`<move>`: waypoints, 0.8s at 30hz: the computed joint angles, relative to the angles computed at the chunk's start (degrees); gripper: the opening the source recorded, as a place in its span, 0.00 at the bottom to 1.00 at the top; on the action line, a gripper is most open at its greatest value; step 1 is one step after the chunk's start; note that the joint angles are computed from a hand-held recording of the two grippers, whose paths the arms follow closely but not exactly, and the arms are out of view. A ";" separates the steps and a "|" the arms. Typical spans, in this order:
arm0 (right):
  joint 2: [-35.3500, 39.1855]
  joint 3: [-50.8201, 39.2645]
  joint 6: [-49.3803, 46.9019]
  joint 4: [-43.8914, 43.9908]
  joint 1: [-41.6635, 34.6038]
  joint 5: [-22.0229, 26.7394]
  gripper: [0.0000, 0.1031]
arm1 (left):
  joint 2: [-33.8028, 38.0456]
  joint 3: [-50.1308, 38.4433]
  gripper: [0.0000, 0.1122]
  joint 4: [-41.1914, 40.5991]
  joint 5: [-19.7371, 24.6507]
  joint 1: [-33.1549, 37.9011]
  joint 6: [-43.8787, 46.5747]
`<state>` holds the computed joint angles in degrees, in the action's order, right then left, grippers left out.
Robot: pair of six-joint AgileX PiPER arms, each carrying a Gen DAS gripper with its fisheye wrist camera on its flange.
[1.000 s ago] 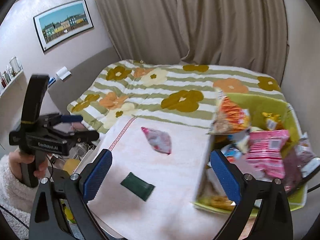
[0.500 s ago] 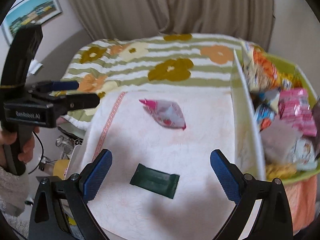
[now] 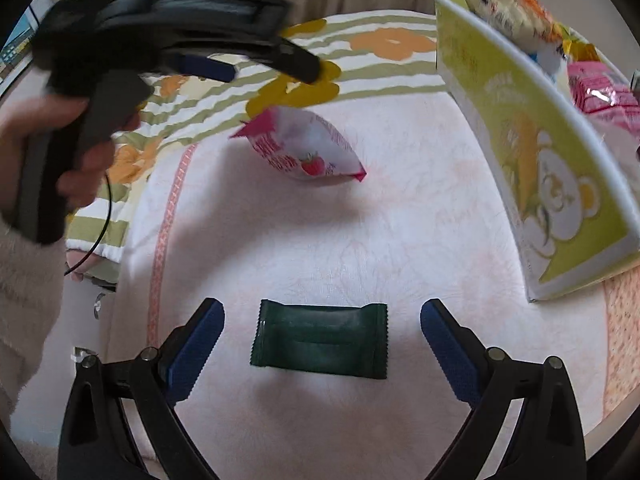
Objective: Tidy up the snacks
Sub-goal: 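Grasp the pink Oishi candy bag with the left gripper while the right grasps the dark green packet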
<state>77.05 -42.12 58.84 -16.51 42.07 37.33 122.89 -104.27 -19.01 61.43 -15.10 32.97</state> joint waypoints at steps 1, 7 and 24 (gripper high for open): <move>0.89 0.17 2.51 -1.96 0.74 -0.24 0.95 | 1.01 -0.34 0.91 0.79 -0.42 -0.43 -0.40; 6.30 0.47 12.71 -10.07 3.70 -2.63 0.95 | 5.23 -0.23 0.91 2.04 -1.38 -0.68 -1.79; 2.24 7.34 11.65 -14.49 8.53 4.12 0.95 | -0.86 12.66 0.82 -2.44 -8.21 1.57 7.61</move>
